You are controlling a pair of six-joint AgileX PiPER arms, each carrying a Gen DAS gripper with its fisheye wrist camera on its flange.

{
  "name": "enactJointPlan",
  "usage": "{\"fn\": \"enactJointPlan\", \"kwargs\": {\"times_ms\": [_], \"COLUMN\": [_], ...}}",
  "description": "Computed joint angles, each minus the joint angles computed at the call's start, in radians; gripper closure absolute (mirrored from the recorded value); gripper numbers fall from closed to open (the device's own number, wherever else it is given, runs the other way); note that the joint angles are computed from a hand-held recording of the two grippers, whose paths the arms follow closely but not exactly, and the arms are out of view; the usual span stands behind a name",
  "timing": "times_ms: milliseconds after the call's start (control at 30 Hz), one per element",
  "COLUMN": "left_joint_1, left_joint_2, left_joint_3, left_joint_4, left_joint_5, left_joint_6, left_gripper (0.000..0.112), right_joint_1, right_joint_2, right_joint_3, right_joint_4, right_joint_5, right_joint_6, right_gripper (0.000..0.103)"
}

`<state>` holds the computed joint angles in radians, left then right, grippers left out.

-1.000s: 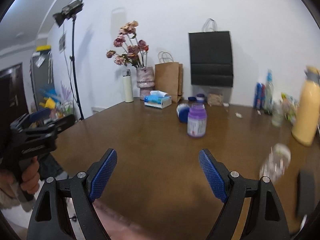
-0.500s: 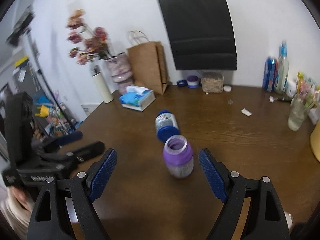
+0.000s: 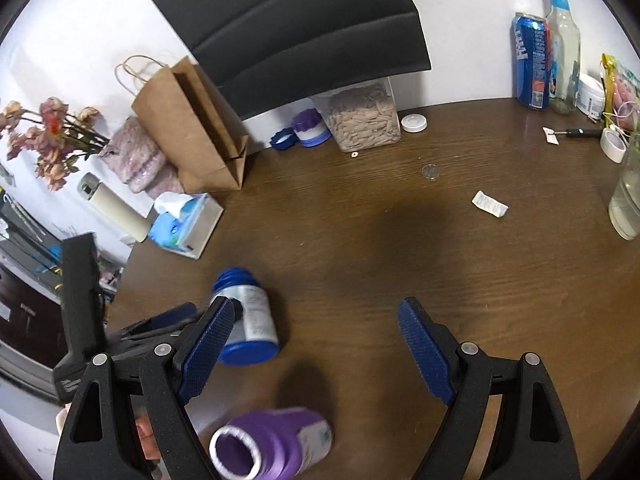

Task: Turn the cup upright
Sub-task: 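Move the left tool toward the blue-capped bottle lying on its side, then close the left tool around the blue-capped bottle and lift it, then grasp the bottle with the right tool while the left tool releases it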

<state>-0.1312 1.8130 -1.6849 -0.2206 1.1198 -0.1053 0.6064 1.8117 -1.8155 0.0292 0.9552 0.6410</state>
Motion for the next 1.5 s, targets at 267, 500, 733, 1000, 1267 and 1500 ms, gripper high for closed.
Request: {"fn": "enactJointPlan", "kwargs": {"times_ms": [267,500,733,1000,1267,1500], "left_joint_1": [0.001,0.052,0.160,0.243,0.376,0.487], "left_joint_2": [-0.032,-0.408,-0.766,-0.940,-0.985,-0.866], "left_joint_3": [0.088,0.361,0.657,0.824,0.900,0.819], "left_joint_4": [-0.036,-0.120,-0.413,-0.693,-0.972,-0.983], "left_joint_5": [-0.058,-0.284,-0.457,-0.493,-0.405,-0.212], "left_joint_6": [0.068,0.330,0.738,1.074,1.360,1.364], "left_gripper": [0.052,0.051,0.051,0.051,0.051,0.014], "right_joint_1": [0.005,0.089,0.278,0.323,0.283,0.395], "right_joint_2": [0.073,-0.031,-0.186,-0.115,0.052,0.150], "right_joint_3": [-0.075,-0.013,0.124,-0.033,-0.222,-0.398], "right_joint_4": [0.009,-0.119,-0.432,0.011,0.263,-0.048], "right_joint_5": [0.055,-0.037,-0.348,-0.312,-0.164,-0.059], "right_joint_6": [-0.047,0.086,0.253,-0.141,-0.308,-0.270], "right_gripper": [0.015,0.015,0.015,0.015,0.036,0.036]}}
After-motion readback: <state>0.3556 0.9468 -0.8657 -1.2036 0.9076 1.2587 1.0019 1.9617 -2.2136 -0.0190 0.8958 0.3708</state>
